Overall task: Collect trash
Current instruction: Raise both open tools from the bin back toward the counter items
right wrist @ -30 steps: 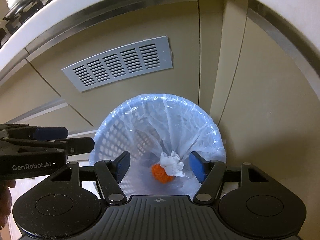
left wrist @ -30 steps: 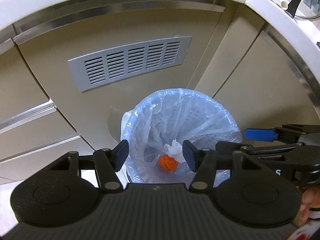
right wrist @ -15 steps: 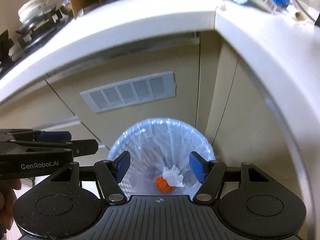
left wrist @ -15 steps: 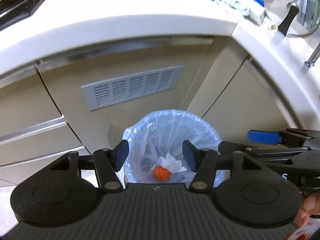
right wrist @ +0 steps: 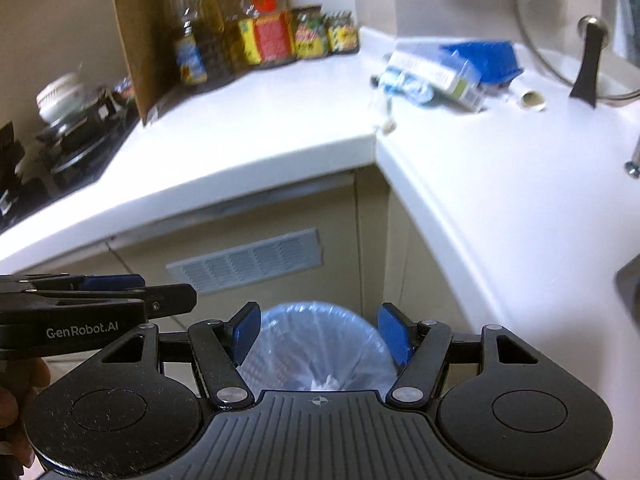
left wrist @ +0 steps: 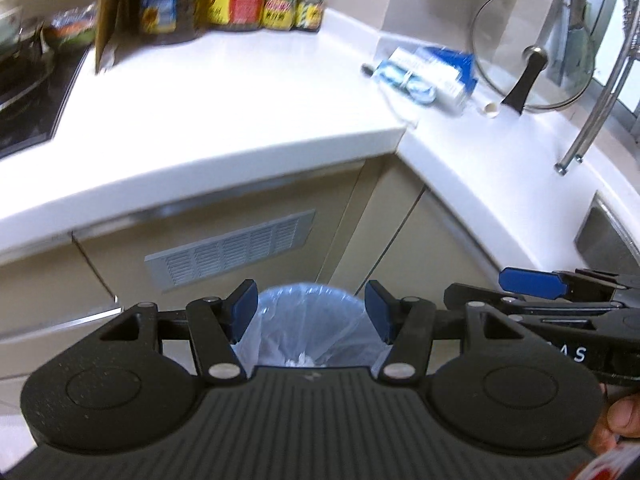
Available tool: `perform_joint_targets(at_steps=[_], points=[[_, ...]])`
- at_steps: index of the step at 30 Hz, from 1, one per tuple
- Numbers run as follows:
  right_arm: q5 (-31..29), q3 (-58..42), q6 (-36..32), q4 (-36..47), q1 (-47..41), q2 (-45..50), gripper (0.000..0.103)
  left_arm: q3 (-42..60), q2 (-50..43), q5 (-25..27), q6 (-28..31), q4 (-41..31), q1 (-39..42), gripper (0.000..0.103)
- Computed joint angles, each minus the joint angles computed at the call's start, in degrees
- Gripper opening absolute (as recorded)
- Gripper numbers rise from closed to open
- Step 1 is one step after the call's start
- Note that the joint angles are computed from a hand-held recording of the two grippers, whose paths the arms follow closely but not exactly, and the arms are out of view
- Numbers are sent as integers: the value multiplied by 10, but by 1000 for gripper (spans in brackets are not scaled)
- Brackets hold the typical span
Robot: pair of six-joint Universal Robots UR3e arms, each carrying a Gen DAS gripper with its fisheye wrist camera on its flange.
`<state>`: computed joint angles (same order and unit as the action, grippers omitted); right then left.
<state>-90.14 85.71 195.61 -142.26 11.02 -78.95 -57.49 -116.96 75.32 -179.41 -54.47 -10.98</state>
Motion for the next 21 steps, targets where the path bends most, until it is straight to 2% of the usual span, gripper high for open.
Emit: perform_joint_targets(at_steps=[11, 21], points=[[-42, -12, 26, 12, -22, -51, 65, 191, -72, -13, 2, -59, -21, 56], [-49, -9, 23, 8, -62, -81, 65, 371, -156, -14, -3, -128, -30, 56]])
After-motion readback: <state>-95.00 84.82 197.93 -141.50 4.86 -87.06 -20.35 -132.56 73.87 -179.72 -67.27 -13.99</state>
